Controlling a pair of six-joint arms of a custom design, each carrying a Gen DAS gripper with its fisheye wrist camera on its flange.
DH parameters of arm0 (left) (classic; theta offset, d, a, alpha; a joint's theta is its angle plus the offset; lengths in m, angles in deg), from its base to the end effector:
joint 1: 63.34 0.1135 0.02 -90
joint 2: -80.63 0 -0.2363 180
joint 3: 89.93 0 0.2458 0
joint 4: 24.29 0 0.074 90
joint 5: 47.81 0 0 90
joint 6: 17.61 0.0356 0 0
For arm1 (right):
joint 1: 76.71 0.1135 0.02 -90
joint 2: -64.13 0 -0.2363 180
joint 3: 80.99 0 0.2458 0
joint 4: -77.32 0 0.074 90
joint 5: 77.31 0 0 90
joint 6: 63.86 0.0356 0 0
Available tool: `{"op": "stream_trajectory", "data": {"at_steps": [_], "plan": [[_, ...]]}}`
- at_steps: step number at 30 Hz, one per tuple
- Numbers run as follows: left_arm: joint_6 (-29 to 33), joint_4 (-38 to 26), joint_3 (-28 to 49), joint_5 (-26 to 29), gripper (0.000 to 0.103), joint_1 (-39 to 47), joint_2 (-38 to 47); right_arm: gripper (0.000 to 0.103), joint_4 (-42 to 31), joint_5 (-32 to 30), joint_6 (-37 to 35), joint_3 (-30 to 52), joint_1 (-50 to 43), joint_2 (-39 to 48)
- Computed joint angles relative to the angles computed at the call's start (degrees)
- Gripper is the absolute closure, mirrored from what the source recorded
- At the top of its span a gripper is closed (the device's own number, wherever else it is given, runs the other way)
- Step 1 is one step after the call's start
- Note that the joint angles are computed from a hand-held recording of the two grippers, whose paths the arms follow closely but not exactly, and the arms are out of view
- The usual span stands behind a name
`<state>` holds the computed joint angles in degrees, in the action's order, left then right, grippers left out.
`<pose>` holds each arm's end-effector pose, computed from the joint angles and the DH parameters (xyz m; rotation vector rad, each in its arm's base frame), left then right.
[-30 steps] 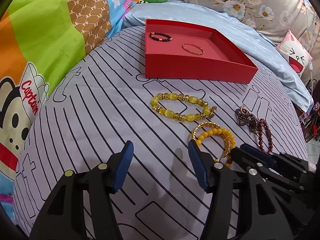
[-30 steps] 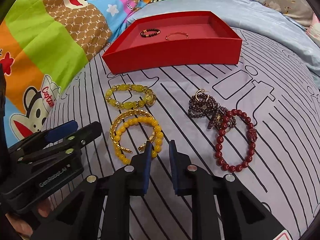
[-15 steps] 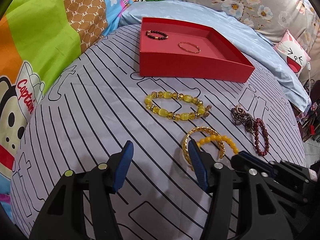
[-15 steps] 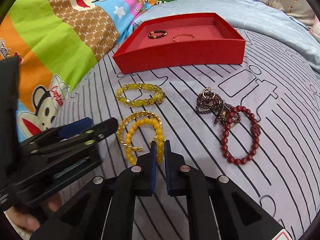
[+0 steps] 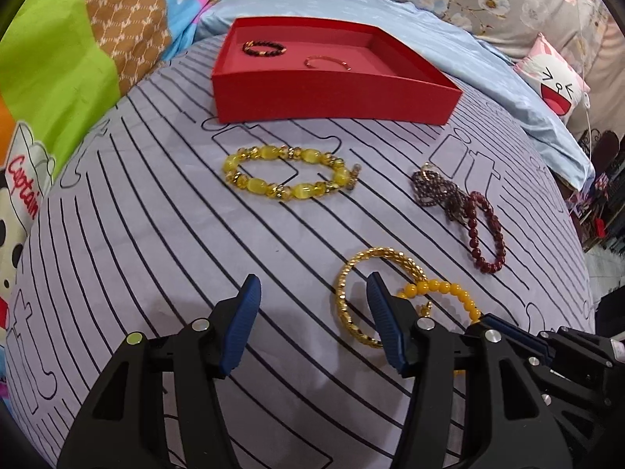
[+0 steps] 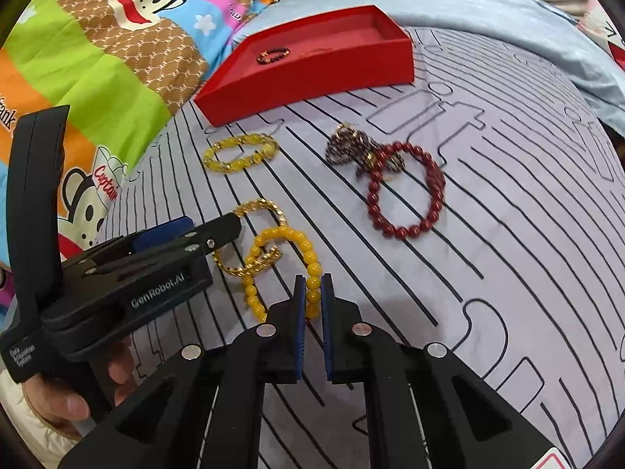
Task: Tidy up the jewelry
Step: 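Grasp the gold chain bracelet with the left tool while the right tool grasps the orange bead bracelet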
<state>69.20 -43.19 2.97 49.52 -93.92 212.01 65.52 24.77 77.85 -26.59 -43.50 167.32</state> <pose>0.3658 -0.2214 0.0458 0.6648 2.5216 -0.3814 0.2461 0.1522 0.0639 0.4915 2.5666 0.2589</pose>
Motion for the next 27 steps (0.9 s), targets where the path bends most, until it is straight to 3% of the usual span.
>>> {"op": "stream_trajectory", "data": {"at_steps": [2, 4, 6, 9, 19, 27], "plan": [[1.11, 0.29, -0.78, 0.66, 0.058, -0.68, -0.43, 0.095, 0.16, 0.10, 0.00, 0.10, 0.33, 0.22], [2.26, 0.25, -1.03, 1.33, 0.077, -1.29, -0.59, 0.095, -0.13, 0.41, -0.18, 0.68, 0.54, 0.69], [2.81, 0.18, -1.23, 1.83, 0.088, -1.61, -0.67, 0.095, 0.10, 0.27, -0.24, 0.78, 0.47, 0.89], [3.03, -0.80, -0.62, 3.54, 0.098, -1.15, -0.50, 0.095, 0.40, 0.22, -0.33, 0.71, 0.23, 1.02], [2.80, -0.81, -3.15, 7.33, 0.098, 0.12, -5.67, 0.096, 1.19, 0.91, -0.32, -0.39, -0.74, 0.77], [2.41, -1.01, -2.87, 5.32, 0.098, 0.47, -6.46, 0.096, 0.62, 2.78, -0.29, -2.74, -1.69, -3.01]]}}
